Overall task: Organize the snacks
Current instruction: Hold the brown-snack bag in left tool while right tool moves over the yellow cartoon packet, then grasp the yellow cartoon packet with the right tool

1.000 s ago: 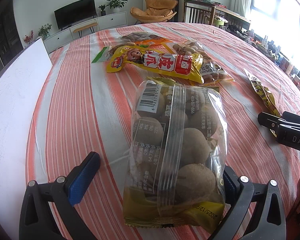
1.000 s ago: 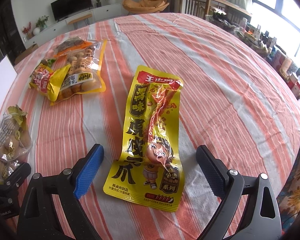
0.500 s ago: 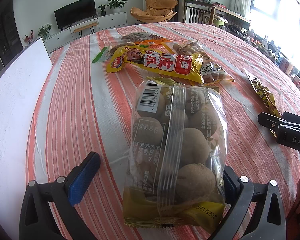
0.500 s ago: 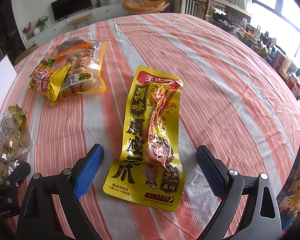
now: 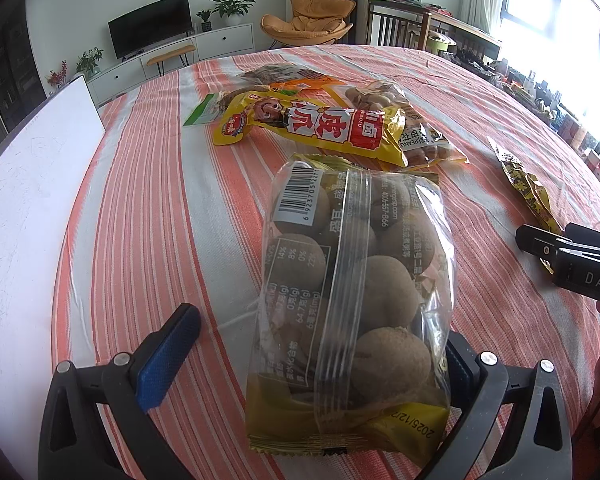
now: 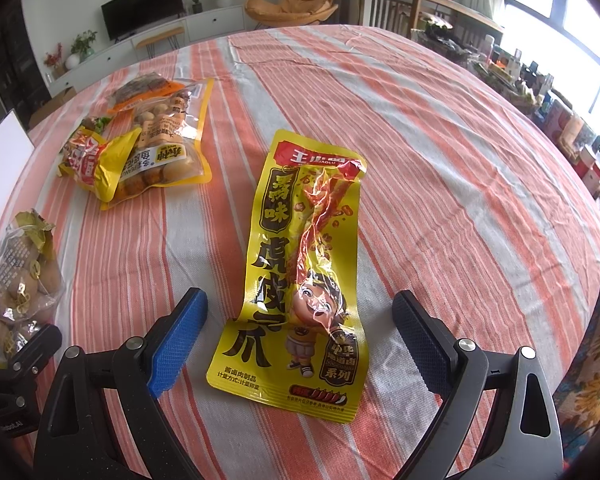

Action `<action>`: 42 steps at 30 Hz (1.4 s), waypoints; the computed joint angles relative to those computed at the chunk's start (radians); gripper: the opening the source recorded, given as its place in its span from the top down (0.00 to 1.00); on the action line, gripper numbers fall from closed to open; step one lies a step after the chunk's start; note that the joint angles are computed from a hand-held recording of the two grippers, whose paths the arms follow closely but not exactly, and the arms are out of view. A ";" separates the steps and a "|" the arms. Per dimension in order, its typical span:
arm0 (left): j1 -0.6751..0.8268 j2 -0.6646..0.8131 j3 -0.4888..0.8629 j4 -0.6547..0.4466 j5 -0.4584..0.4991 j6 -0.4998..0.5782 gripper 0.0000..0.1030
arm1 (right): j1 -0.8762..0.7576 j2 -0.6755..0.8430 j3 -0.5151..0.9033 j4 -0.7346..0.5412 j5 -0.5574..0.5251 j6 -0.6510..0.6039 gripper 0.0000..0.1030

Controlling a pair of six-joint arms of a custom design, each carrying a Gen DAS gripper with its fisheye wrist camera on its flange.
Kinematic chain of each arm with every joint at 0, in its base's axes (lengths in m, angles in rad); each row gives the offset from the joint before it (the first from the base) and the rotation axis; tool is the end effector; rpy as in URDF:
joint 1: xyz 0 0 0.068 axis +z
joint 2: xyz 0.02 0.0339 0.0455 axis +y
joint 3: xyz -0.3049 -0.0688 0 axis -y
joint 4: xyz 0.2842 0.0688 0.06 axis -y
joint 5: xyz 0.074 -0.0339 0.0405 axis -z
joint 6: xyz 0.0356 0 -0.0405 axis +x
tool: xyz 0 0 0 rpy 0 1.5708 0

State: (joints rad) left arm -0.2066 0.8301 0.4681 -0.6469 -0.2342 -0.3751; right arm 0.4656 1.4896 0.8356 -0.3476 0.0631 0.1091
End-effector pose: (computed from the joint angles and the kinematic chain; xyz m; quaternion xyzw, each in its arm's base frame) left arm 0.1575 -0.0246 0.2021 -0.1126 0.9481 0.0286 0.2960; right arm 0.2837 0.1400 0.1999 -0.1614 0.9457 0.0505 0.2777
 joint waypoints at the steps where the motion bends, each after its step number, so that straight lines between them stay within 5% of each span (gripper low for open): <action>1: -0.001 0.000 0.000 0.000 0.000 -0.001 0.00 | 0.000 0.000 0.000 -0.001 0.000 0.000 0.07; 22: -0.003 -0.001 -0.002 0.000 -0.001 -0.004 0.00 | -0.005 -0.012 -0.015 0.015 0.002 0.001 0.07; 27: 0.001 0.008 0.027 -0.069 0.040 0.001 0.01 | -0.012 -0.018 -0.020 0.017 -0.015 0.002 0.07; 30: -0.028 -0.013 0.032 -0.094 0.023 -0.017 0.15 | -0.043 -0.028 -0.024 0.027 -0.066 0.018 0.07; 32: -0.037 -0.032 0.036 -0.101 0.019 -0.009 0.37 | -0.089 -0.030 -0.025 0.045 -0.133 0.050 0.08; 35: 0.026 -0.059 0.048 -0.126 0.112 -0.001 0.41 | -0.118 0.010 0.041 -0.024 -0.167 0.058 0.17; 36: 0.054 -0.086 0.053 -0.147 0.163 -0.003 0.41 | -0.106 0.032 0.084 -0.082 -0.132 0.038 0.49; 38: 0.086 -0.148 0.076 -0.200 0.230 -0.007 0.42 | -0.115 0.058 0.151 -0.177 -0.159 0.009 0.48; 42: 0.256 -0.272 0.187 -0.363 0.435 0.078 0.41 | -0.222 0.040 0.182 -0.264 -0.392 0.052 0.48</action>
State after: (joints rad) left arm 0.0494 0.5585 0.6555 -1.0104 0.2005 -0.2972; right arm 0.2435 1.5293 1.0171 -0.6120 -0.3288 0.1606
